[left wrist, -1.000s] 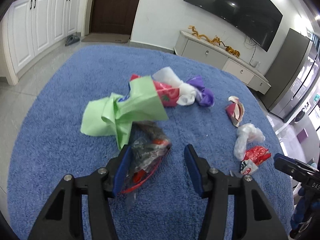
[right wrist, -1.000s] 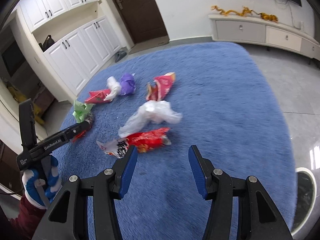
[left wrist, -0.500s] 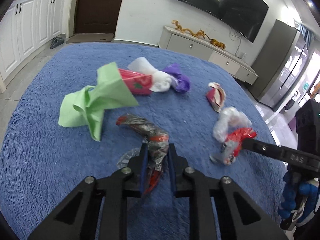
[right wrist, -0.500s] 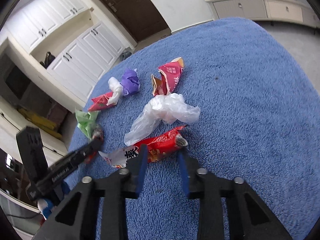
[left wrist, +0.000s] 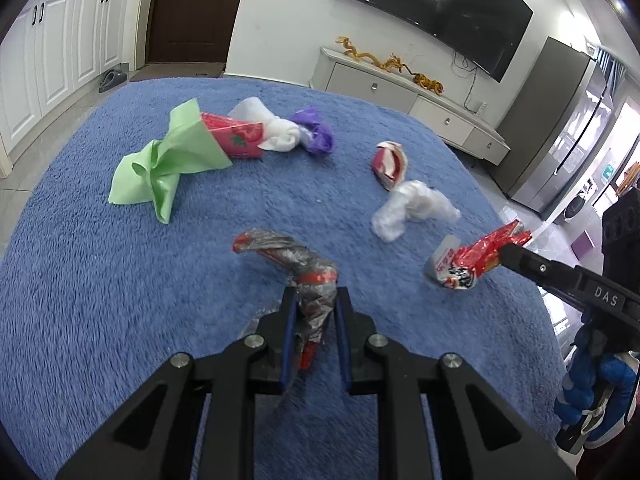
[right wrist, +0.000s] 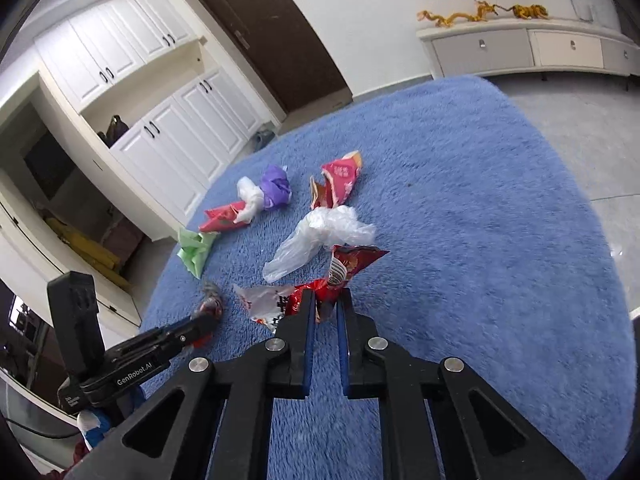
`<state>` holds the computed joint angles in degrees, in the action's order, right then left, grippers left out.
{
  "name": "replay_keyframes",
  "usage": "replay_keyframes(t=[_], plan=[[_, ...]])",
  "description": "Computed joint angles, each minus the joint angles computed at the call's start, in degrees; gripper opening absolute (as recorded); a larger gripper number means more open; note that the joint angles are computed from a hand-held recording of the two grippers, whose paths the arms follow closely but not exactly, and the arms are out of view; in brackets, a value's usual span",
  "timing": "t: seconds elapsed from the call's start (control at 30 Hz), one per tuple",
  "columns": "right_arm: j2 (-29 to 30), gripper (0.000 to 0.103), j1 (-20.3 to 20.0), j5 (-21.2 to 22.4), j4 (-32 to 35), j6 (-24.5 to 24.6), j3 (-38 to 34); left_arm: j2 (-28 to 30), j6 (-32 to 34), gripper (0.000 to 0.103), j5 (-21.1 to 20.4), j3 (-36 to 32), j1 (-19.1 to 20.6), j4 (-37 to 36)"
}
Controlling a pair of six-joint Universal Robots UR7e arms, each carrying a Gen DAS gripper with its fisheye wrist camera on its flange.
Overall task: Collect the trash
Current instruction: 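Grasp the clear plastic wrapper with left tool while right tool grasps red wrapper, then carry both wrappers over the bin and open both tools to drop them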
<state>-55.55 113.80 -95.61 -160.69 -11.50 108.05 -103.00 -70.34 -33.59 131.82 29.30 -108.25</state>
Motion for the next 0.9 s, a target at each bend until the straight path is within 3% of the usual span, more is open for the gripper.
replay_keyframes(t=[0.2, 0.33, 0.47, 0.57, 0.73, 0.9], plan=[[-5.18, 0.009, -1.31, 1.34, -2.73, -1.26, 3.98, 3.15, 2.66, 0.017, 0.40, -2.00, -2.59, -1.72], [-9.27, 0.009, -2.77, 2.07, -4.84, -1.72, 6.69, 10.32, 13.71, 0.017, -1.53, -4.33, -1.94, -14.25], [-15.12, 0.009, -5.36, 1.91, -6.79, -1.66, 10.07, 22.03, 28.33, 0.017, -6.25, -9.46, -0.06, -28.84], [-20.15, 0.009, -8.01, 0.85, -8.51, -1.29, 12.57, 31.08, 37.24, 0.017, -10.59, -15.07, 0.92, -35.38], [-27.29, 0.009, -14.21, -2.08, -11.65, -0.60, 15.83, 43.92, 45.89, 0.017, -16.68, -25.29, 2.16, -38.31], [-30.86, 0.009, -21.25, -4.39, -12.81, -0.25, 17.03, 53.03, 48.81, 0.017, -21.06, -33.74, 3.08, -35.82]])
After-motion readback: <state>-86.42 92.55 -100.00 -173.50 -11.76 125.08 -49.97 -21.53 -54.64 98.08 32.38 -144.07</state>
